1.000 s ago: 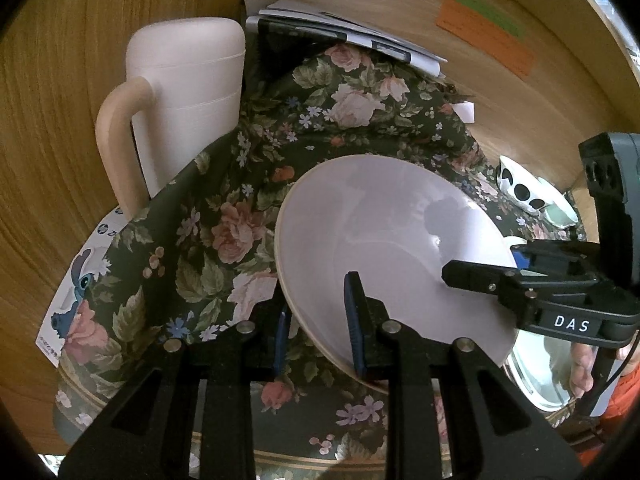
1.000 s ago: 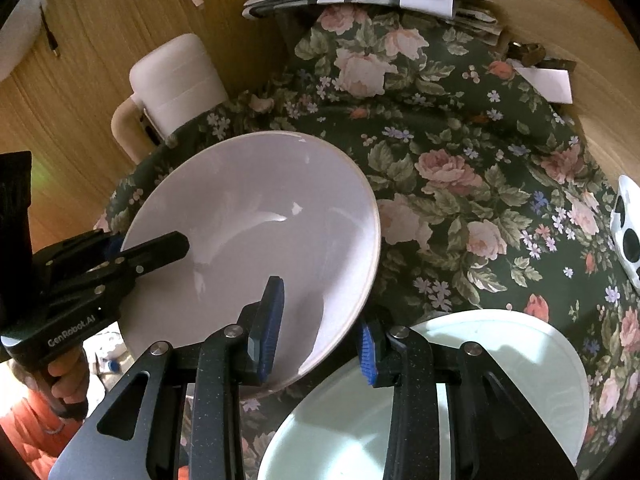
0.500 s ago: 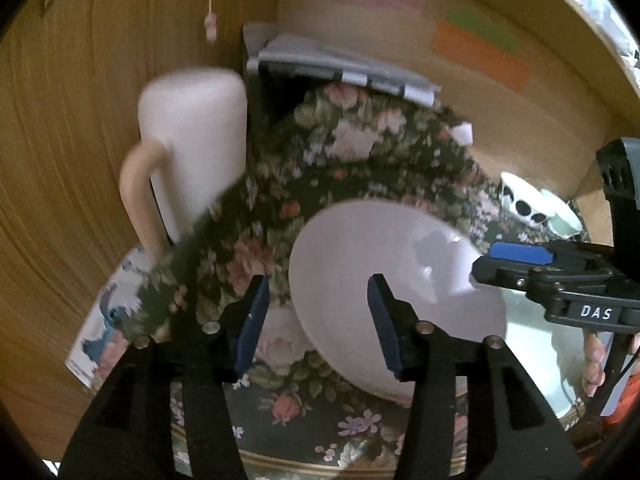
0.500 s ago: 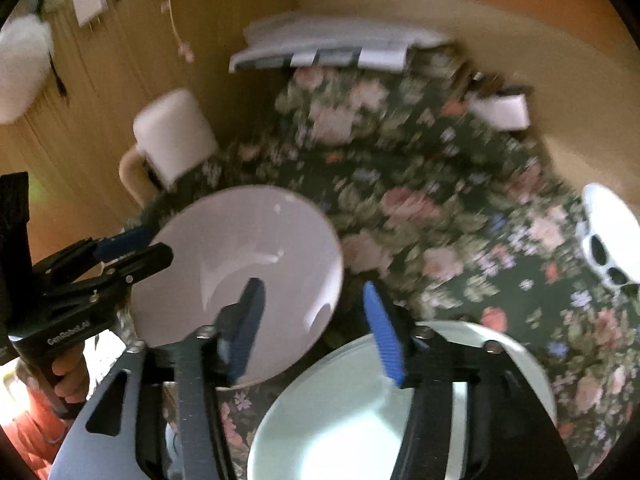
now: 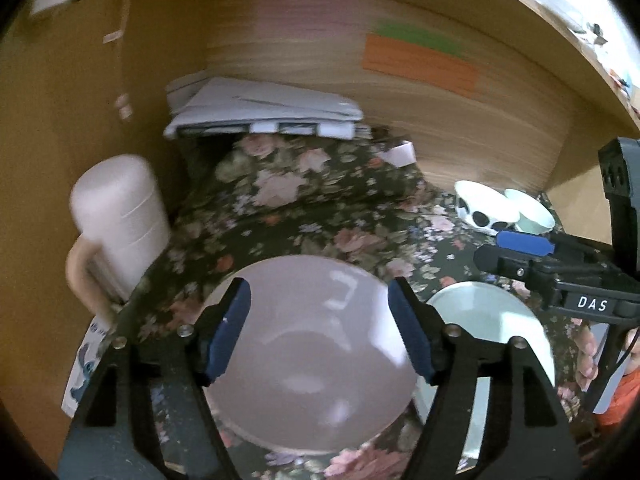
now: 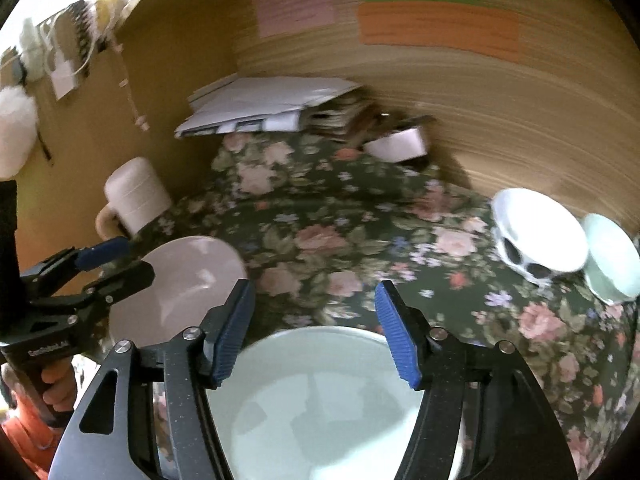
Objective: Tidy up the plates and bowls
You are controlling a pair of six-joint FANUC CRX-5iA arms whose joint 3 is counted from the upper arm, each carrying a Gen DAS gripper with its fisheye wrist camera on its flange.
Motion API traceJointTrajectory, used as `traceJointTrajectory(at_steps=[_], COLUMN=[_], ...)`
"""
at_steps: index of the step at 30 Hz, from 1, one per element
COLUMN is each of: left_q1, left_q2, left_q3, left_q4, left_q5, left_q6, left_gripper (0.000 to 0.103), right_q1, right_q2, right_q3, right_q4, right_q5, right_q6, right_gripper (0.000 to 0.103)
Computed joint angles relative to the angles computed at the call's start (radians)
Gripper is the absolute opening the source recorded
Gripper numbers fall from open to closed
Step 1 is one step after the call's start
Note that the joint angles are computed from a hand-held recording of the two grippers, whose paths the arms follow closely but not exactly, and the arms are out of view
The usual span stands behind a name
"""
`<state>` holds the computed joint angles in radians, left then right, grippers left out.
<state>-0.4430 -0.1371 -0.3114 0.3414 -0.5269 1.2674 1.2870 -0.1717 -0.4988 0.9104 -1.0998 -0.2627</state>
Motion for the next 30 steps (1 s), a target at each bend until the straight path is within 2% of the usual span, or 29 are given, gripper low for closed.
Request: traceJointTrajectory(at_steps=[9,16,20,30], left_q1=[-0.096,-0.162,-0.193,-0.255], left_q2=[0.114,0.229,0.299,0.478], left_q3=[0.150,0.315,0.421,0.676], left_q4=[-0.062,-0.152,-0.198,-0.308], left_q5=[-0.027,-0.087,-0.129,-0.240], left_q6=[0.022,0.076,0.104,0.161], left_gripper=[0.076,0.076,0.076,0.076], right_q1=[0.029,0.001,-0.049,-0.219], right_q2=[-0.118,-0.198,-0.235,-0.262], right_q3=[-0.094,-0.144,-0.174,-0.221], right_q4=[-0.022,-0.055,-0.082,-0.138], right_q5=[-0.169,-0.255,-0.255,-0.127], right_q6=[-0.105,-0.132,-0.139,-0.121], right_gripper=[0.059,0.059,0.059,0.059])
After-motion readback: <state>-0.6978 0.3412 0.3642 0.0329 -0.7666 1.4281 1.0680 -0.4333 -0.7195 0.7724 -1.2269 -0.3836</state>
